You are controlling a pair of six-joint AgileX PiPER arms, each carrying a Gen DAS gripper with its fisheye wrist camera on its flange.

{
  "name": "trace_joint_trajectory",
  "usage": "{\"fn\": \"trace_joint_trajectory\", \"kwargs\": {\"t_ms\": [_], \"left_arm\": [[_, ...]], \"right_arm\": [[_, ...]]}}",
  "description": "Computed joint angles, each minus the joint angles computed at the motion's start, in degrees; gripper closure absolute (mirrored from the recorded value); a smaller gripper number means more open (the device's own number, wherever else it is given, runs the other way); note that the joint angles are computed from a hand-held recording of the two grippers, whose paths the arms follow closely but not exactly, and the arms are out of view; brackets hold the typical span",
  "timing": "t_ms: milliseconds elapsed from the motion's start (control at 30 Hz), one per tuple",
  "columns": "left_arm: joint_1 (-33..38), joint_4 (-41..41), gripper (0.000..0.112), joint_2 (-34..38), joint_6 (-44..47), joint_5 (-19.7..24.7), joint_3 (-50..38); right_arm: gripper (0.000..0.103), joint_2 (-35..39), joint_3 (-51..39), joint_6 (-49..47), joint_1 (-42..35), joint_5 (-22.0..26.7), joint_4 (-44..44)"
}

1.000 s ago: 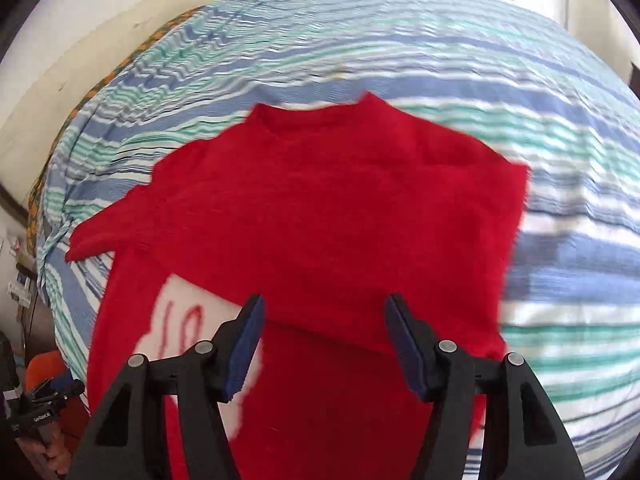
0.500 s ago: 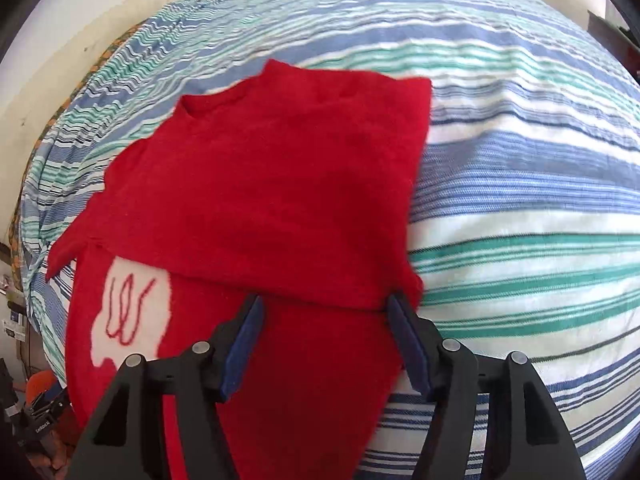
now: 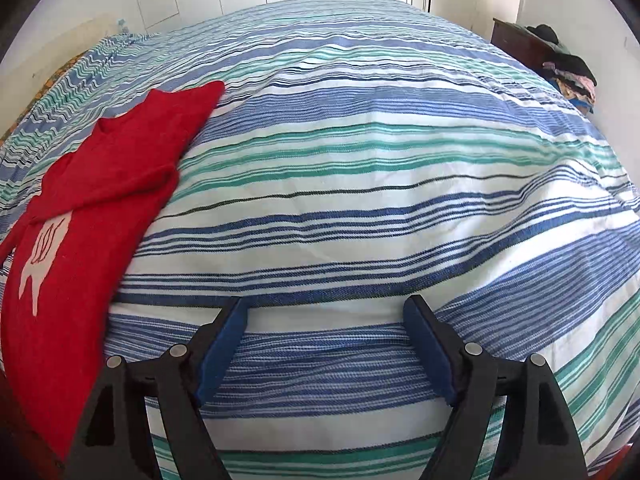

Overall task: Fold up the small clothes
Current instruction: 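Lift the right gripper away from the folded sweater, then grasp the side edge of the red sweater with the left gripper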

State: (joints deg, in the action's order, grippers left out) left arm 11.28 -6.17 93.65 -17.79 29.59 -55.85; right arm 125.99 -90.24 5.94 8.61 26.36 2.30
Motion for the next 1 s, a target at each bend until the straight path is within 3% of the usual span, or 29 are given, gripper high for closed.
{"fn": "trace_joint_trajectory", "kwargs": {"t_ms": [67, 167, 267, 367, 600, 833, 900, 1000], "left_arm": [[1.62, -2.42, 0.019, -0.58, 1.62, 0.75, -0.05], [6.88, -10.51, 0.019, 0.04, 6.91, 1.97, -1.36], [13.37, -17.41, 0.019, 3.39, 11.49, 3.59, -6.09], [20.07, -26.95, 0.019, 9.17, 18.87, 4.46, -13.74], [29.21, -32.59, 0.02, 28.94, 15.67, 9.72, -36.18], [36.03, -52.96, 0.021, 35.22, 24.67, 9.15, -39.1], [36.49, -54.02, 0.023, 35.95, 25.85, 9.26, -39.66], [35.5, -49.04, 0.029, 36.29, 24.46, 8.64, -41.45]], "right_arm": [[0.023, -1.6, 4.3, -1.87, -0.1, -4.87, 1.05], [0.017, -0.71, 2.98, -0.47, 0.37, -3.83, -0.73], [0.015, -0.54, 4.79, -2.41, 0.36, -7.17, 0.86], [0.014, -0.64, 6.24, 2.0, 1.15, -9.95, -3.61], [0.012, -0.52, 6.59, 7.76, 2.01, -11.0, -9.42], [0.011, -0.35, 6.74, 12.15, 2.54, -11.37, -14.05], [0.011, -0.3, 6.77, 13.27, 2.65, -11.45, -15.19], [0.01, -0.31, 7.0, 14.65, 2.75, -11.78, -16.58]]}}
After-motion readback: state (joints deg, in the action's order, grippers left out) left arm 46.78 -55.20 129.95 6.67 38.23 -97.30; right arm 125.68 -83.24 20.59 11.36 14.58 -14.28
